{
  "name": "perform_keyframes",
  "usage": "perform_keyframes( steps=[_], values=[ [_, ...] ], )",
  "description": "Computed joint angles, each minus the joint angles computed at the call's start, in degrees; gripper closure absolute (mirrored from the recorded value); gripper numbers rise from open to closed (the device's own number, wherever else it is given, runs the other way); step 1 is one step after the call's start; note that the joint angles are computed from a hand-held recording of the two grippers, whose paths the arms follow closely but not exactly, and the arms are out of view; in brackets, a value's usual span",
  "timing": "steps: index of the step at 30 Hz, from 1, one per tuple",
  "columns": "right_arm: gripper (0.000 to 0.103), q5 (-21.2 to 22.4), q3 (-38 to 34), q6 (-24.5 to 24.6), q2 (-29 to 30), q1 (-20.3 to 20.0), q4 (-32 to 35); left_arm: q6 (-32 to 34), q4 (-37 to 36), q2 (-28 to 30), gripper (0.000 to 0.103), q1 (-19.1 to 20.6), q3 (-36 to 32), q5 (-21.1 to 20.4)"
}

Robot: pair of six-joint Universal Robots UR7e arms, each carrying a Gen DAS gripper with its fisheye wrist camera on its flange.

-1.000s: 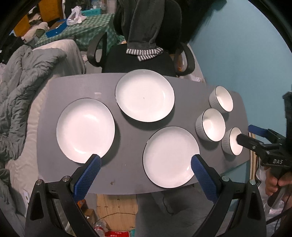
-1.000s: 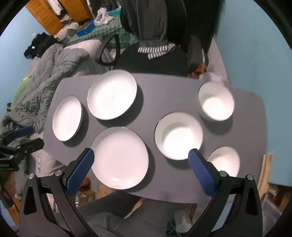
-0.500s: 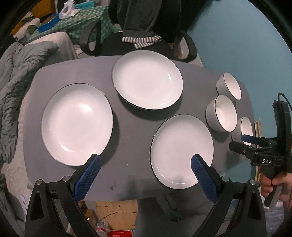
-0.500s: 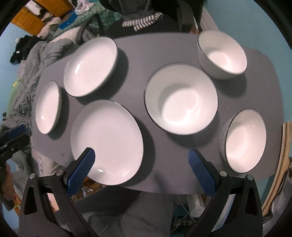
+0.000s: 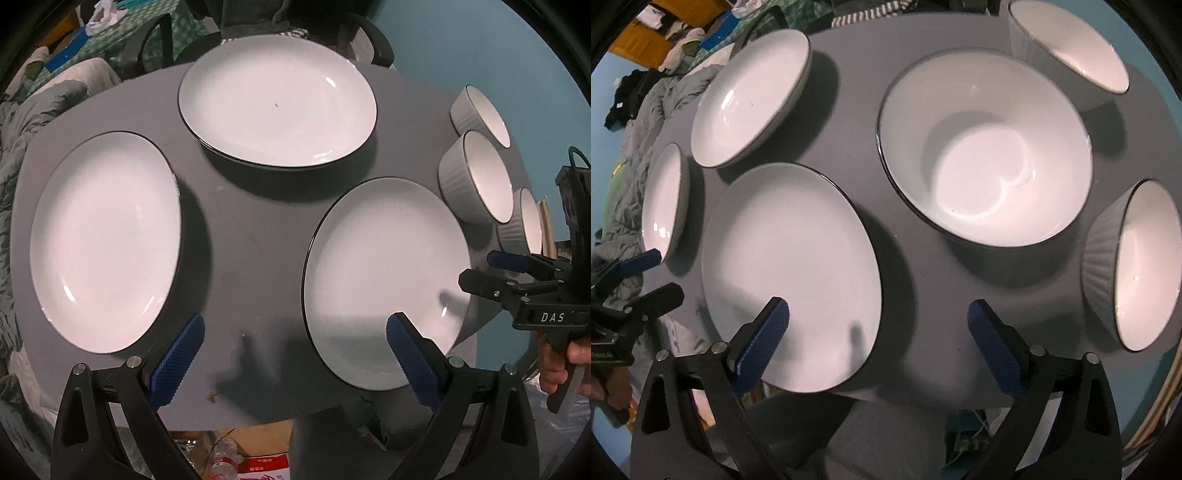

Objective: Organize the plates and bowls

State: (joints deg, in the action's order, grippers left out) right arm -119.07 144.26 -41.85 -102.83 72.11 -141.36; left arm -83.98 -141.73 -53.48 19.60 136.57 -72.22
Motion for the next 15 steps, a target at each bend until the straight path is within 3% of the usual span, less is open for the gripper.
perform_keyframes(
  steps=[5,15],
  values=[
    [0.015,-0.40,-0.09,-2.39,1.16,-2.06,-1.70,0.19,-4.11,2.15,0.003,1.52,0.67,0.24],
    [0.036,1.17,-2.84,-3.89,1.74,-3.22,3.42,-2.13,-7.95,4.18,0.003,3.61,1.25,0.26]
  ],
)
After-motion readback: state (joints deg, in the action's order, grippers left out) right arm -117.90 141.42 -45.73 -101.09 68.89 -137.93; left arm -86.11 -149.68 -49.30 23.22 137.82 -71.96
